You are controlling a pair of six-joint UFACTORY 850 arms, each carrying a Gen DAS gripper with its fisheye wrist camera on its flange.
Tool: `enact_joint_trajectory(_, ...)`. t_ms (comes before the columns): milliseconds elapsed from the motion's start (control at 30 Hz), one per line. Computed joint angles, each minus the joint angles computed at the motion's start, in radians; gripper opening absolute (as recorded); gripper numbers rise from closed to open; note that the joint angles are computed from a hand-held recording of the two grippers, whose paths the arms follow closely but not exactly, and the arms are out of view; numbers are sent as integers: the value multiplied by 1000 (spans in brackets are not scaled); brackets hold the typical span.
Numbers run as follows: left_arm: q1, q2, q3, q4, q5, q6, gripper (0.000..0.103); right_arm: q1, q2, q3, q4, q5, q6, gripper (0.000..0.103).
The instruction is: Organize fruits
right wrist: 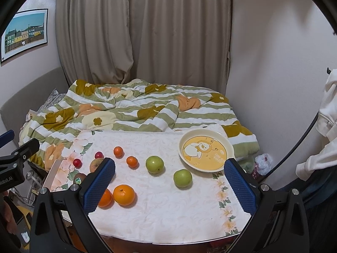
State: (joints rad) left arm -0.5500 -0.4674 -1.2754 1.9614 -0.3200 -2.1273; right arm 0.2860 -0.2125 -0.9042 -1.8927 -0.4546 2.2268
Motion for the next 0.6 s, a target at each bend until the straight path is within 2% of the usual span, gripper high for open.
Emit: enact_joint_trajectory(600,-3,-7,-10,-17,-5,20,103,1,3,7,-12,0,16,103)
